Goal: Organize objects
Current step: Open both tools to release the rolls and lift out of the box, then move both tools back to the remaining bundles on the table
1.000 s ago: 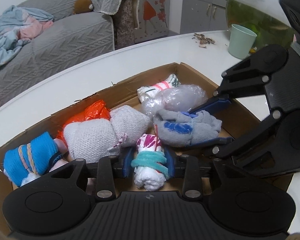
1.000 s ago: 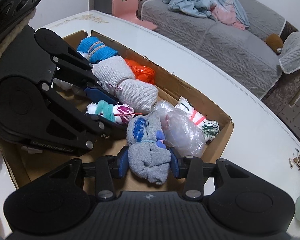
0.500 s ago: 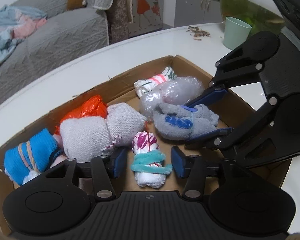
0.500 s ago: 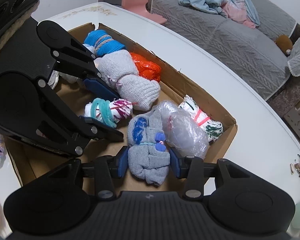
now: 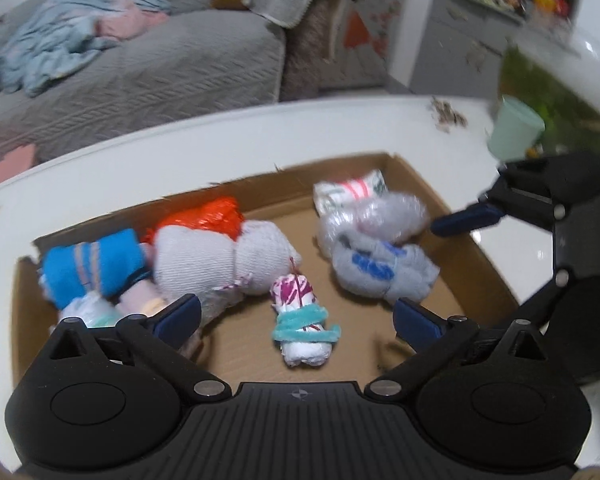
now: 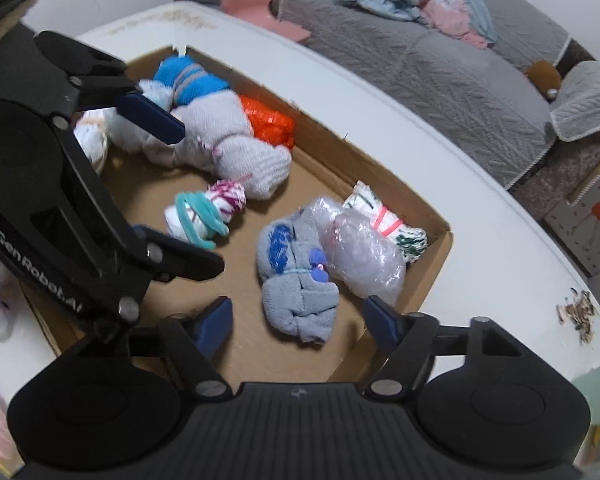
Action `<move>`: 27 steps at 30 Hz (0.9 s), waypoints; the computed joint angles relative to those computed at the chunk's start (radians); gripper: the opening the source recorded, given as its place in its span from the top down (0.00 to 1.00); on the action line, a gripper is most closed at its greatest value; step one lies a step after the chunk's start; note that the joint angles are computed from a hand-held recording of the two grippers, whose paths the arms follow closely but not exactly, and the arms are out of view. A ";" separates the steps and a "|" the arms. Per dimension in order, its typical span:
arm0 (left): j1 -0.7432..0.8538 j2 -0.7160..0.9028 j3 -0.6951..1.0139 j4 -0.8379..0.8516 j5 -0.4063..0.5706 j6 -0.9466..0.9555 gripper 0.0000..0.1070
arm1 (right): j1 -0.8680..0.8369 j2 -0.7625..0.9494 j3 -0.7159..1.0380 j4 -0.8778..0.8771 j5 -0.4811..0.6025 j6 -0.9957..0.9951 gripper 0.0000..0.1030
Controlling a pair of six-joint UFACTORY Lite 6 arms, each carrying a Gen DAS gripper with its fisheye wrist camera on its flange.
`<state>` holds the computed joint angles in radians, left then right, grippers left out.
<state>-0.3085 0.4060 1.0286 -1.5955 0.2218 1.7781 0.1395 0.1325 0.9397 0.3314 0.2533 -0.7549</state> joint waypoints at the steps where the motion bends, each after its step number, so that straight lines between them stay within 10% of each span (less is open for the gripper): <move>1: 0.001 -0.022 -0.019 -0.014 -0.002 -0.006 0.04 | 0.005 -0.023 -0.016 0.005 -0.002 0.011 0.27; 13: 0.018 -0.351 -0.343 -0.571 -0.032 0.444 0.04 | 0.093 -0.185 -0.121 -0.416 -0.039 0.614 0.25; 27: 0.103 -0.691 -0.615 -0.247 -0.032 0.129 0.04 | 0.220 -0.392 -0.305 -0.649 -0.039 1.027 0.24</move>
